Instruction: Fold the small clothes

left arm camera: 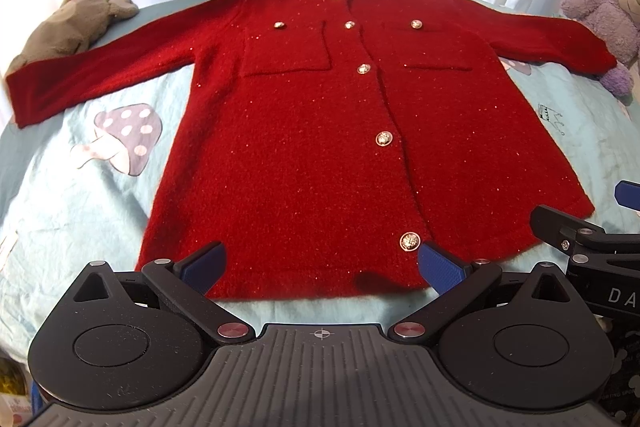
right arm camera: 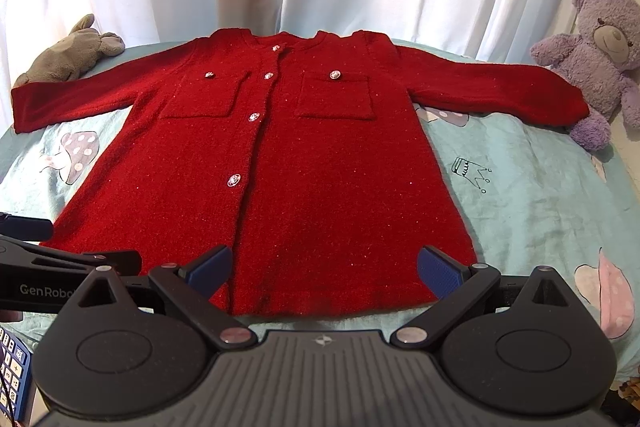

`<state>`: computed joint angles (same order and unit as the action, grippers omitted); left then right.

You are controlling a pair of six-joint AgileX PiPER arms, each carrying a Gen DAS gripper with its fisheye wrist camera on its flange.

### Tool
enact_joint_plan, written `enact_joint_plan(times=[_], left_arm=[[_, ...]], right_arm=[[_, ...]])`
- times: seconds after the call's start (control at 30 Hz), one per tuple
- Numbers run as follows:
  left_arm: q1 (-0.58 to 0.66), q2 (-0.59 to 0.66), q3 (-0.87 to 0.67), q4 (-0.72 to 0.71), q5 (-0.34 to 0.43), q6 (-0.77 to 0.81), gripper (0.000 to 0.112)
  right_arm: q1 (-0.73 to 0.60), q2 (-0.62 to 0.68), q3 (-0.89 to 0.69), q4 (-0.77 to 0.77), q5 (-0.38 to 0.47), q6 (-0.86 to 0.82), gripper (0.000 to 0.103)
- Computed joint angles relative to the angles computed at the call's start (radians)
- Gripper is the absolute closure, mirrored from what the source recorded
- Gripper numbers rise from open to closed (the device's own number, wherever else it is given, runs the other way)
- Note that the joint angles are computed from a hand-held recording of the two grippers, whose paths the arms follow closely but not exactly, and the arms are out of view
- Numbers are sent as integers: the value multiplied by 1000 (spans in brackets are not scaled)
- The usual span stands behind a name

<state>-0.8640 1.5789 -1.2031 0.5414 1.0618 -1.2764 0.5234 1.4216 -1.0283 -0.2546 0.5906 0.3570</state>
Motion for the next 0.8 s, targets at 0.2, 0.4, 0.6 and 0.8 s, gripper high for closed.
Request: enact_joint_plan(times=[0.2, 0.4, 0.6, 0.8], left_arm=[[3, -2, 3, -2, -3, -4, 9], [1, 1, 0, -2, -2, -1, 9], [-3, 1, 1, 1, -2, -8, 9], [-5, 0, 1, 1, -1, -13, 9]], right_arm=[[1, -3, 3, 3, -1, 1, 4], [-1, -4, 4, 7, -2, 0, 4], [0, -7, 6, 12, -2, 1, 4], [-7, -10, 7, 25, -1, -10, 4]])
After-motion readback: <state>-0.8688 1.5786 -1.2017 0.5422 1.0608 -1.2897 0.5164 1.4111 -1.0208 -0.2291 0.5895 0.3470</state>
